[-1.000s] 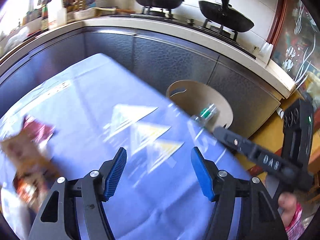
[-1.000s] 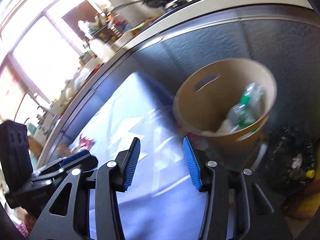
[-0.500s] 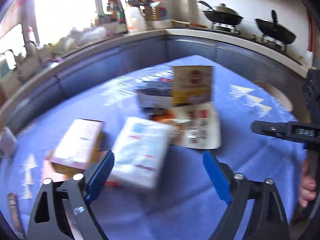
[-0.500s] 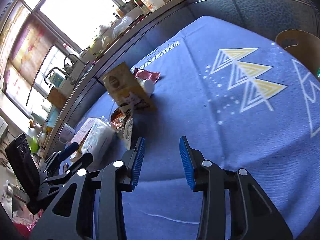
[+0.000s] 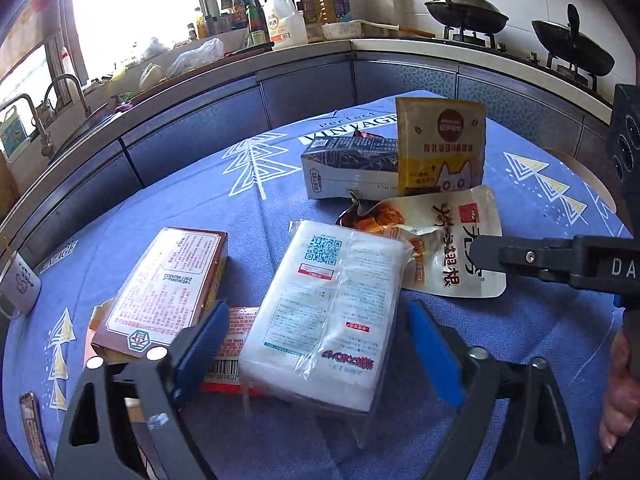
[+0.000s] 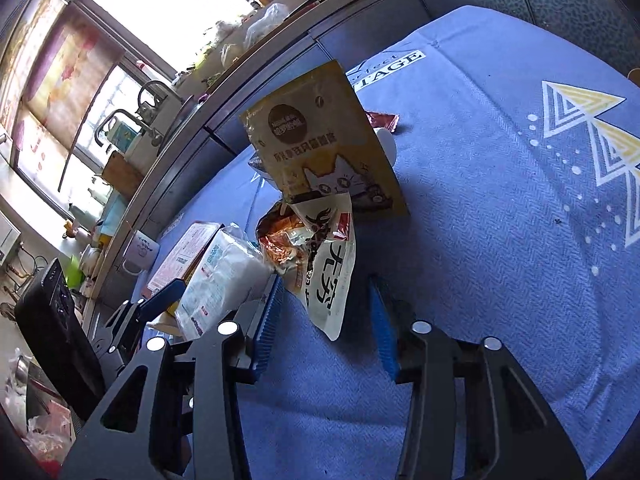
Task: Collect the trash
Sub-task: 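Grasp the white QR-code package with the left gripper while the right gripper grasps a thin wrapper, then carry both items to the beige bin and open both grippers over it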
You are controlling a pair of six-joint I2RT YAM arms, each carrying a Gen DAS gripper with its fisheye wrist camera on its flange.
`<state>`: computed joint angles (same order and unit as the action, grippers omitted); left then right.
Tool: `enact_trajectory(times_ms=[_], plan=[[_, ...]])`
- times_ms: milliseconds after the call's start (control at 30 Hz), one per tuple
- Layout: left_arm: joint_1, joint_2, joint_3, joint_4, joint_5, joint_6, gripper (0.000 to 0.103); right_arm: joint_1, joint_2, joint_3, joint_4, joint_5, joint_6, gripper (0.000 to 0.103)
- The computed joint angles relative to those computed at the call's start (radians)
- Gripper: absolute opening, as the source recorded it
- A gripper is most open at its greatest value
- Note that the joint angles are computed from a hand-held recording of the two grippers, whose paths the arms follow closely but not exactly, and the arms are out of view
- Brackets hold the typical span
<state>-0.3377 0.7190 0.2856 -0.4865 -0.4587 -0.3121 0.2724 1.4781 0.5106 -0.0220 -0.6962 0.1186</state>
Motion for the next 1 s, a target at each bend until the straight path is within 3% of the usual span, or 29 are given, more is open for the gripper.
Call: enact_trajectory(times_ms=[33,133,267,433,567,667,1000], plan=[[0.021,0.015,-0.001,0.007,0.029,0.008,0.065,-0.008,-0.005,-0.005,-0.009,-0.005,-0.008,0.001],[0.042,-0.073,-0.007,-0.039,0.049,0.002,0.061,-0.058,-0.095,-0.056,-0.044,-0.027,-0.053,0.001],[0.004,-0.241,0.023,-0.176,0.059,-0.03,0.06,-0.201,-0.279,-0.137,-0.199,-0.093,-0.202,0.001],[-0.144,-0.314,0.08,-0.28,0.03,-0.132,0.06,-0.535,-0.389,-0.14,-0.546,-0.247,-0.58,0.001],[-0.319,-0.24,0.1,-0.265,-0.022,-0.25,0.06,-0.799,-0.294,-0.075,-0.827,-0.311,-0.943,0.001],[-0.405,-0.142,0.104,-0.202,-0.031,-0.294,0.06,-0.929,-0.219,-0.029,-0.936,-0.322,-1.096,0.001],[-0.537,0.221,0.17,0.034,-0.004,-0.309,0.06,-1.092,-0.02,0.06,-0.857,-0.311,-1.094,0.001]])
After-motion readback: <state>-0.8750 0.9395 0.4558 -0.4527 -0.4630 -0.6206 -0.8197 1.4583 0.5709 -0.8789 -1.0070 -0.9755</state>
